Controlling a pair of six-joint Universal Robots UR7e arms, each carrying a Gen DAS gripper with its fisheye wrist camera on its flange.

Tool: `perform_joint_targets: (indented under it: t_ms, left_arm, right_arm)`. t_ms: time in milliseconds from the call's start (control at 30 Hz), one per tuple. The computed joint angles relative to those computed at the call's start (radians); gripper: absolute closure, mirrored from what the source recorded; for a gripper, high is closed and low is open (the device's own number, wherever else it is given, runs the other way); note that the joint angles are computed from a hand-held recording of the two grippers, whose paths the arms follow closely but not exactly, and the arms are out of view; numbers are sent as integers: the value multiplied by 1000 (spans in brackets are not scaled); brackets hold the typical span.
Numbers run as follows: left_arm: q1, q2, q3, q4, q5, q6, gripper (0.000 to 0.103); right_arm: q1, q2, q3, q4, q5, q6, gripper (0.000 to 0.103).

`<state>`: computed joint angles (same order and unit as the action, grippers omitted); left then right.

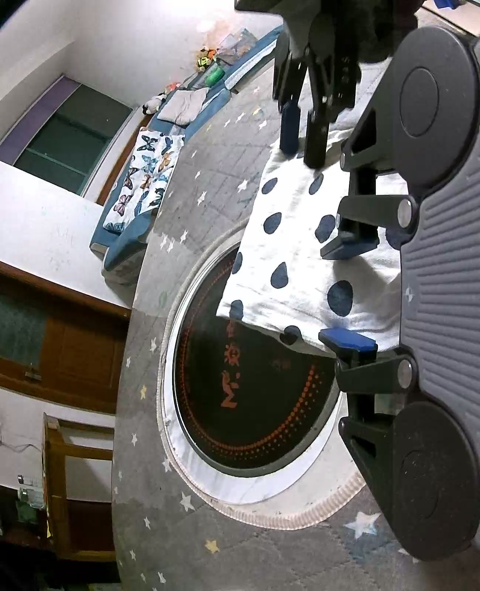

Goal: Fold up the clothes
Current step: 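Press the folded polka-dot trousers flat with the right tool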

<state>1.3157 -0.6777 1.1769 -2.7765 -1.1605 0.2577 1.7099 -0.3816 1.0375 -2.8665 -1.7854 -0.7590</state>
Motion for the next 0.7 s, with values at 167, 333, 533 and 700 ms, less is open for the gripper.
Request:
perform_joint_targets:
  t_ms: [167, 333, 533, 700]
  left_arm:
    - [-16, -21, 41, -37, -5, 37, 58]
    - [-23, -22, 61, -53, 17, 69, 59]
    - [-13, -18, 60, -53, 37, 59, 57]
    - [-22, -38, 94, -84, 42, 58, 40]
  right_arm:
    - [15, -51, 87, -24, 78, -28, 51]
    - [20, -79, 154, 13, 141, -40, 51]
    - [24, -95, 242, -22, 73, -84, 51]
    - [35, -121, 275, -68, 96, -69, 50]
